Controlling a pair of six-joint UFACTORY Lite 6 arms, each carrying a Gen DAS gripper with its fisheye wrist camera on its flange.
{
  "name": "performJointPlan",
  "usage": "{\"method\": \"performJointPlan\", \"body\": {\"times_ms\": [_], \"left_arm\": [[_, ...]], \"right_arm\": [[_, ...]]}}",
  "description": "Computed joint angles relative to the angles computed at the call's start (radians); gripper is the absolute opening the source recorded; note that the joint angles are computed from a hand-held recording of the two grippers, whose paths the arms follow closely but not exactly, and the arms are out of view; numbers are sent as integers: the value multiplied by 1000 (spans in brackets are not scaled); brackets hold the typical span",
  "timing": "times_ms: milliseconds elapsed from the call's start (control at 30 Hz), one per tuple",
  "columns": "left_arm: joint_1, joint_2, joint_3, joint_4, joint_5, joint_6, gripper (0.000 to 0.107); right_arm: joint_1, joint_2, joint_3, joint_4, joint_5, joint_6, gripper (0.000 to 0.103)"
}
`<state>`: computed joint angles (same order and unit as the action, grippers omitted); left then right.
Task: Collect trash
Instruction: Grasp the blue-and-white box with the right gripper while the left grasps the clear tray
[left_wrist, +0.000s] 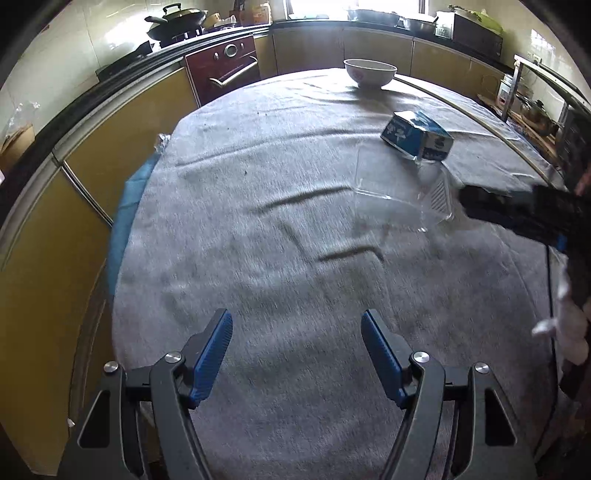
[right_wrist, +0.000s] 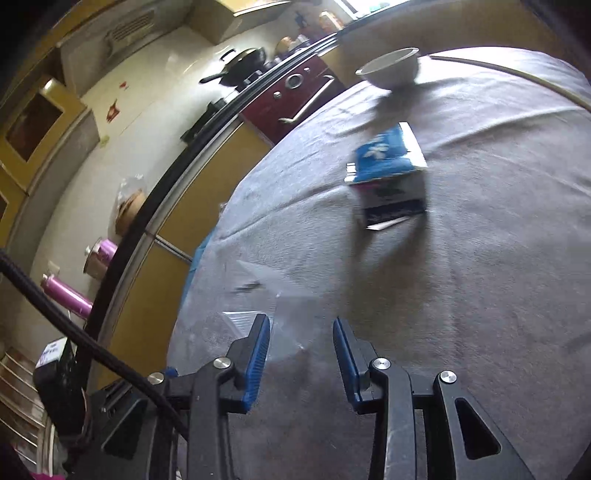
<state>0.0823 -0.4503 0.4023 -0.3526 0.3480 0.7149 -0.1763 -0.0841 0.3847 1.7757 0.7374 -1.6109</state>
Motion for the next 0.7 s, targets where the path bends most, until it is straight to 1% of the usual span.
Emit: {"method": "performJointPlan", "body": {"times_ms": [67, 200, 233, 267, 333, 367, 433, 533, 633, 700], "left_arm": [[-8, 31, 34, 7, -8, -6, 73], [-49, 107, 84, 110, -70, -112, 73], [-58, 130, 99, 126, -81, -134, 73], [-67, 161, 123, 134, -87, -152, 73], [-70, 224, 180, 94, -87, -127, 73], [-68, 257, 214, 52, -79, -93, 73], [-56, 312, 284, -26, -39, -29, 73], [-25, 379, 392, -229, 67, 160, 73], [-30, 467, 501, -254, 143, 136, 73], [-44, 535, 568, -266, 201, 113, 76]], "right_arm": [[-118, -38, -42, -85, 39, 18, 39], [-321, -87, -73, -269, 110, 58, 39], [-360, -104, -74, -315, 128, 82, 42], [-385, -122, -77, -345, 135, 106, 52], [-430, -150, -80, -394, 165, 134, 61], [-452, -161, -87, -407, 184, 128, 61], [-479, -185, -103, -425, 211, 125, 61], [-493, -184, -115, -434, 230, 121, 61], [-505, -161, -117, -415, 225, 111, 61], [-495, -134, -96, -396, 205, 124, 61]]}}
